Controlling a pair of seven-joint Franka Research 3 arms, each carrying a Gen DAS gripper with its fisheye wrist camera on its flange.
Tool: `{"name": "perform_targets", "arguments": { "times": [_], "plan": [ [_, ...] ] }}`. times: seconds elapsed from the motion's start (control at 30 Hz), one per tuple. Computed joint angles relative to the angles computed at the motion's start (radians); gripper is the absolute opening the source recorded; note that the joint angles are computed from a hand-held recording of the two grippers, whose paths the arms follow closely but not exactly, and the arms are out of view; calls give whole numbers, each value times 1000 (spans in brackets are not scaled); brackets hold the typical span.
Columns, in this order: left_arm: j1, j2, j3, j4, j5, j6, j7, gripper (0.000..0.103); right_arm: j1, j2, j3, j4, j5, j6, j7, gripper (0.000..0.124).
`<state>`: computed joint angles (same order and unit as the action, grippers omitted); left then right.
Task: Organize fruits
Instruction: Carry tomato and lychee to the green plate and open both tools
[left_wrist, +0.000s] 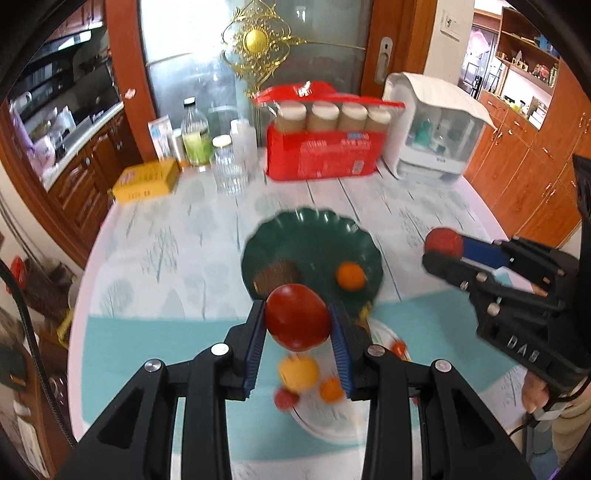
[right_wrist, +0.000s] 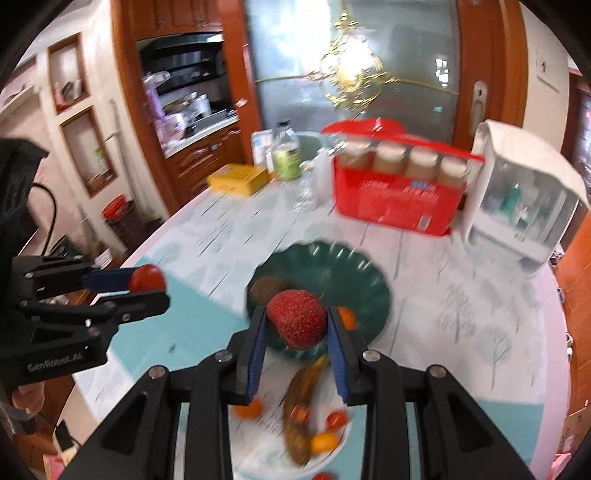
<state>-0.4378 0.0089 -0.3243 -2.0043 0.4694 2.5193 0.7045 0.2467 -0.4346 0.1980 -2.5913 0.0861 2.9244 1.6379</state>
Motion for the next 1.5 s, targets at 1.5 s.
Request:
{"name": "perform_targets", "arguments": {
  "times": [1.5],
  "plan": [
    [-89,905,155,968,-215,-285,384,58,83,761,-217,513,-59,-141,62,33]
  ]
}}
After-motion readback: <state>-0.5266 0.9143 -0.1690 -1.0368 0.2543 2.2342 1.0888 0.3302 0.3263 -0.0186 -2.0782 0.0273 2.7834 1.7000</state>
